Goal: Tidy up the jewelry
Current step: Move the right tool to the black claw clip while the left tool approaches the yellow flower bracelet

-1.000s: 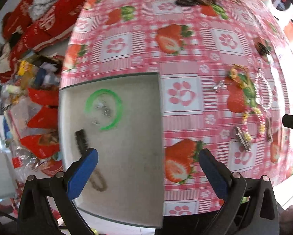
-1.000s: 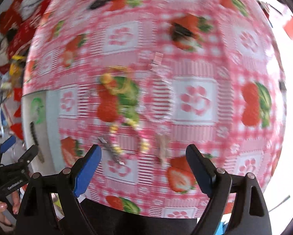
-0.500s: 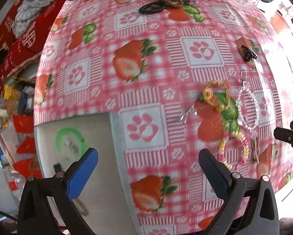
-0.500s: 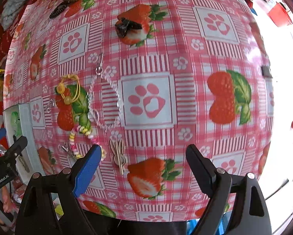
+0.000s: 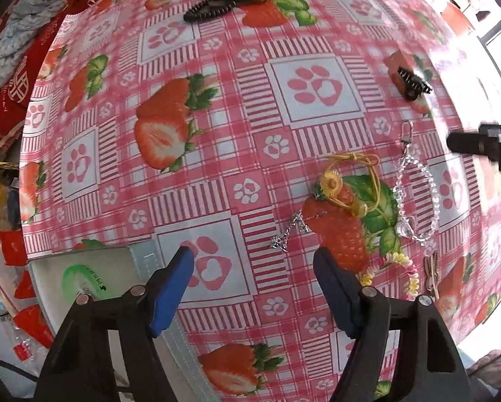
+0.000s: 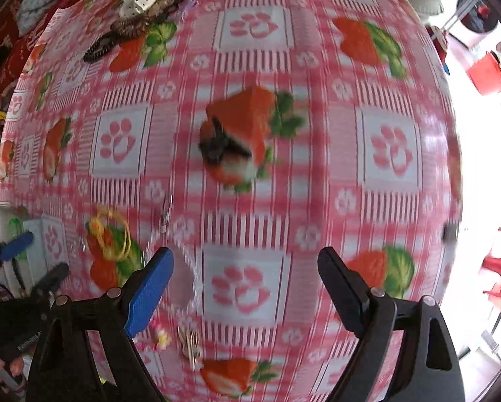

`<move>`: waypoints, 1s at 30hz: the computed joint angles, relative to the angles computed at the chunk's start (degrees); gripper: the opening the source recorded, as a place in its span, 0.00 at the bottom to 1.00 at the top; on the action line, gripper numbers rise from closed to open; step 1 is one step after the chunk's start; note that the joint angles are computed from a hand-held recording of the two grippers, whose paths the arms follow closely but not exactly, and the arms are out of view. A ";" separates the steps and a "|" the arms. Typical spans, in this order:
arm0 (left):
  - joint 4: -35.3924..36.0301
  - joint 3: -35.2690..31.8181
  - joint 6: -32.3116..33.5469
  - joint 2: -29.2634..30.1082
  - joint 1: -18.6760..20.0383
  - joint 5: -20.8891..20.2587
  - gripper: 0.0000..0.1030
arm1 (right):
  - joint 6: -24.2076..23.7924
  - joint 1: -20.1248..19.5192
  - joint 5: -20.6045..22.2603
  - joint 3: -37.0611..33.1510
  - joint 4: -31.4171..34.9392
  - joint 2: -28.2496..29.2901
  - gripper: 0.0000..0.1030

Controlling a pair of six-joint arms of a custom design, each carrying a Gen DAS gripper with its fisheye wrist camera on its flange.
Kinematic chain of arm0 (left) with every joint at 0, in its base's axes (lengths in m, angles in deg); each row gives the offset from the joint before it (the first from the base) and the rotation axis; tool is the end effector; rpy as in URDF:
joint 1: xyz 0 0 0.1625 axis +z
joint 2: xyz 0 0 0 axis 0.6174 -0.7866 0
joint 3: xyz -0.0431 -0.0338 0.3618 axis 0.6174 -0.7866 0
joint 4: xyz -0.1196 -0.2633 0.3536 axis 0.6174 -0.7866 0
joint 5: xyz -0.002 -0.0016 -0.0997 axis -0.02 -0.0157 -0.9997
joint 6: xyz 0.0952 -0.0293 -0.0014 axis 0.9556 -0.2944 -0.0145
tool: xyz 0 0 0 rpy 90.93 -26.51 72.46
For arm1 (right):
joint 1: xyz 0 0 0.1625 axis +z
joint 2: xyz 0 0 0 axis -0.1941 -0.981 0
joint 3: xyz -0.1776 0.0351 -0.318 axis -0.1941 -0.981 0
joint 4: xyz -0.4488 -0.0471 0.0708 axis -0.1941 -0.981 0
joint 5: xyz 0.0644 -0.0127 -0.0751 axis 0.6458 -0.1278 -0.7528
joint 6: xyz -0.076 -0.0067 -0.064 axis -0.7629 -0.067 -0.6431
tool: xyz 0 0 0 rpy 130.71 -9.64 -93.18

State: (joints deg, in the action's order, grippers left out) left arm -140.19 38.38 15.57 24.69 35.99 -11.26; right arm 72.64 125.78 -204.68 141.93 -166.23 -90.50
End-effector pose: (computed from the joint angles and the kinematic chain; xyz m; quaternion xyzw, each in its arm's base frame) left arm -0.0012 -0.7440 0.3097 0.4879 0.7840 0.1779 0.3402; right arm 0.3637 -0.6186 -0.0510 -0.3564 -0.8695 0.1520 0.3064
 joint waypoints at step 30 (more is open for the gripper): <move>-5.06 10.99 0.01 -0.57 -3.99 -5.18 0.47 | -13.26 -5.83 -7.97 -23.69 8.86 14.10 0.41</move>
